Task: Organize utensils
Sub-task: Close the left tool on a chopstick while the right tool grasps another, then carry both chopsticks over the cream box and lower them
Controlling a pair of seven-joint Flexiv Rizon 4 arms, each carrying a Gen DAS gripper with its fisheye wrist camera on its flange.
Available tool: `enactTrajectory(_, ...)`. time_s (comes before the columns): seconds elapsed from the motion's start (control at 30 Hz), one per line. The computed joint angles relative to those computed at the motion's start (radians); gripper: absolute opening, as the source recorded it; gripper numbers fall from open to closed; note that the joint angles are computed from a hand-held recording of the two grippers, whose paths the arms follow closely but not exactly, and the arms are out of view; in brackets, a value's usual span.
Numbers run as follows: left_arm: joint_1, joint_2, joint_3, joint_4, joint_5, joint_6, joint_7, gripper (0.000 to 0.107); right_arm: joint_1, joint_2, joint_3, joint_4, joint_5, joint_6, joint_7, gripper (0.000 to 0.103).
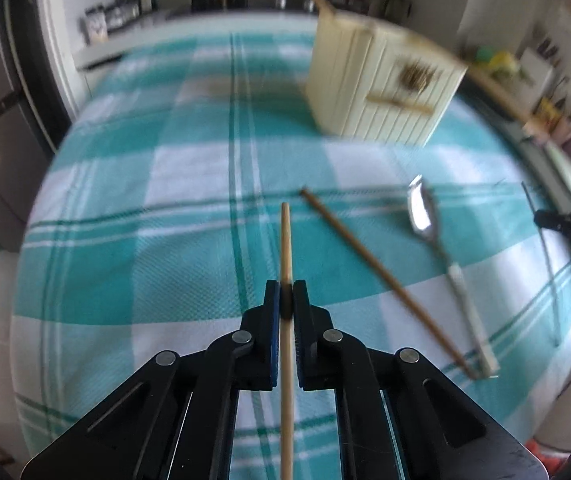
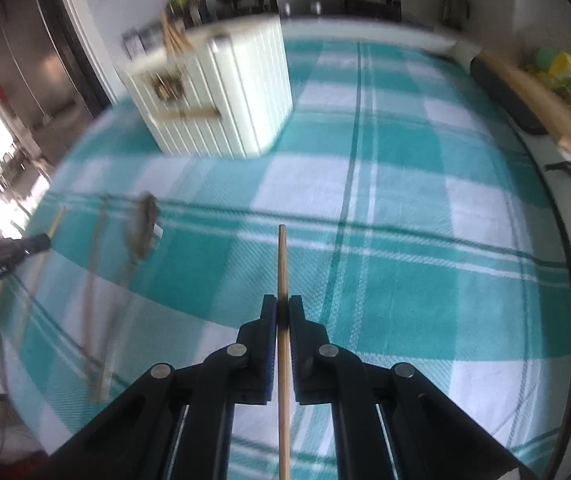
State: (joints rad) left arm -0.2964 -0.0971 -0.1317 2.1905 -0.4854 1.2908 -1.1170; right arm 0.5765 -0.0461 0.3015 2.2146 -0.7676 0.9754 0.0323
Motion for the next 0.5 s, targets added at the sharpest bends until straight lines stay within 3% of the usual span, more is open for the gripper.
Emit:
enactTrajectory(0.1, -0.032, 0.079, -0.029, 0.064, -0.263, 0.078, 0.177, 0.005, 0.003, 0.065, 0.015, 0.018, -0.096, -0.01, 0.083, 0.006)
enactTrajectory(0.23, -0.159, 0.154, -0.007, 0.089, -0.63, 0.172, 0.434, 0.005, 0.003, 0.136, 0.057, 0.011, -0.188, -0.069, 0.138, 0.006)
enactTrajectory(0.4, -0.257, 0.174, 0.008, 0.059, -0.904, 0.231, 0.629, 0.005, -0.005, 0.171, 0.087, 0.003, -0.252, -0.111, 0.187, 0.006)
enactTrajectory(0.5, -0.276, 0.186, 0.003, 0.056, -0.978, 0.253, 0.685, 0.005, -0.002, 0.163, 0.097, -0.014, -0.305, -0.152, 0.218, 0.006)
